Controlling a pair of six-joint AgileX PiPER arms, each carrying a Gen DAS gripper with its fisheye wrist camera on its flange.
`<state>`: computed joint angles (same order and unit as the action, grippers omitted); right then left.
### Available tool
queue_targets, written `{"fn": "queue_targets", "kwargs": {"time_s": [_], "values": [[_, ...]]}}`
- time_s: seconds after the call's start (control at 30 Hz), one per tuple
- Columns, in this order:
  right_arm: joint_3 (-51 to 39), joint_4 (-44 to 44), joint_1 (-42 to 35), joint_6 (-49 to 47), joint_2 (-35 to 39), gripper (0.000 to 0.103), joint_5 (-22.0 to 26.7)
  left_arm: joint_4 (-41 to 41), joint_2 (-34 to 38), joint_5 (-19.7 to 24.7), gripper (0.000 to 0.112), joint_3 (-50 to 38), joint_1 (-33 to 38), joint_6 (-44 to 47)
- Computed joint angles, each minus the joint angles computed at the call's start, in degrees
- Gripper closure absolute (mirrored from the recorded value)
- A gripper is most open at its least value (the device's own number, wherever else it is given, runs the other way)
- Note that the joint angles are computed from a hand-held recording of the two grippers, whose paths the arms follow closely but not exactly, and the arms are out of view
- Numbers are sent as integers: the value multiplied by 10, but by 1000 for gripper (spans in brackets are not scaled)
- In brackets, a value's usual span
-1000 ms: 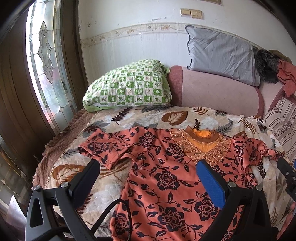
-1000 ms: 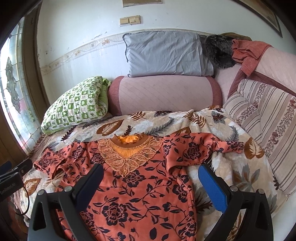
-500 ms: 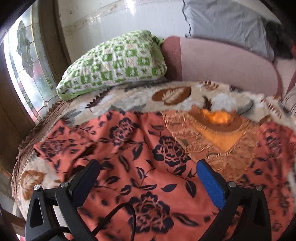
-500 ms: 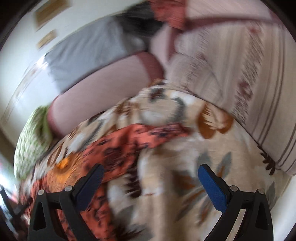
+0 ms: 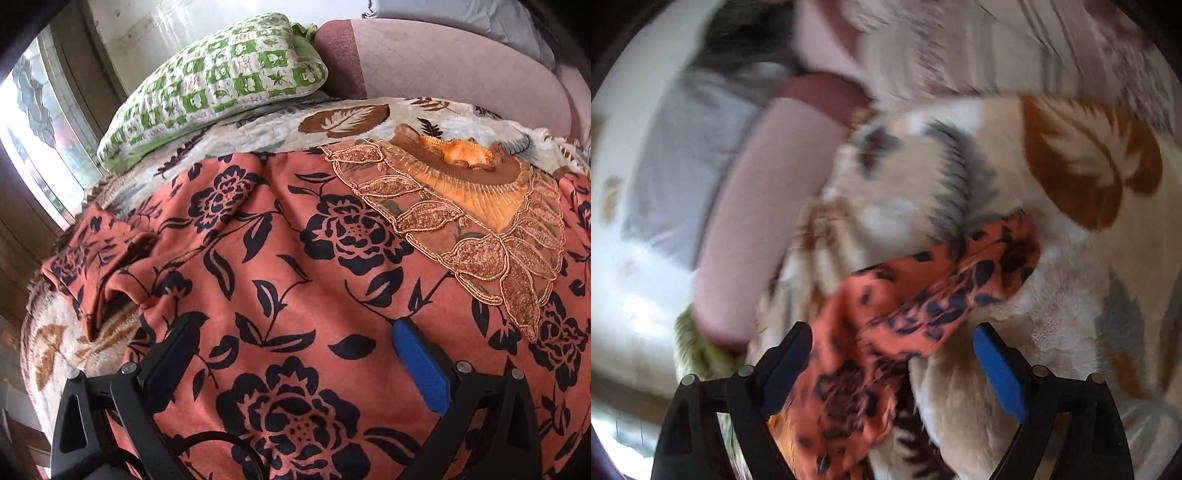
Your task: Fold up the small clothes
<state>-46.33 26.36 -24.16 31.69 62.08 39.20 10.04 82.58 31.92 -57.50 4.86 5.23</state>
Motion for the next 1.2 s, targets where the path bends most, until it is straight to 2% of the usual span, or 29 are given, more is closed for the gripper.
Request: {"fn": "queue_targets", "kwargs": {"time_s": [0.03,0.07,0.1,0.13,0.17,0.23,0.3,0.33,0.4,0.43,0.5,0.67,0.77,0.83,0.9,0.97,1.0,1.03,1.1,1.13,1.17,1.2], "values": [[-1,-27,10,45,14,29,-12,-24,3,6,9,-4,7,20],[0,-49,11,81,29,48,-21,-50,10,13,9,-13,17,44],[6,-51,8,93,34,62,-34,-78,15,29,9,-26,28,72],[15,-33,-5,83,38,84,-45,-88,16,44,9,-34,29,82],[29,-3,-22,62,36,88,-59,-94,18,56,9,-43,31,94],[41,-2,-23,59,8,90,-80,-99,3,46,9,-46,34,107],[35,-62,12,97,-38,92,-107,-120,-21,20,9,-42,45,124],[22,-106,36,130,-51,92,-107,-154,-32,14,9,-47,60,150],[-14,-129,89,153,-70,92,-118,-188,-43,1,9,-55,85,166],[-31,-153,118,184,-72,92,-125,-182,-45,-10,9,-60,96,151],[-98,-257,215,296,-59,92,-123,-158,-37,-19,9,-75,113,121],[-292,-541,466,570,75,92,-116,-128,3,-10,9,-122,163,76],[-382,-624,562,653,163,92,-113,-150,27,7,9,-158,201,79],[-463,-631,614,660,254,92,-113,-163,40,9,9,-174,219,78],[-526,-621,645,653,326,91,-100,-172,52,13,9,-189,231,82],[-581,-568,659,626,401,88,-104,-181,62,17,9,-202,242,87],[-613,-540,667,604,436,88,-88,-182,68,22,9,-210,246,87],[-638,-518,677,584,467,86,-67,-185,75,28,9,-219,251,85],[-695,-433,681,516,540,75,-42,-186,85,35,9,-232,259,82],[-703,-382,680,483,560,51,-45,-186,93,41,9,-242,262,80],[-708,-325,683,459,589,17,-61,-188,97,44,9,-248,265,79],[-711,-267,678,422,603,11,-76,-191,101,46,9,-254,269,79]]}}
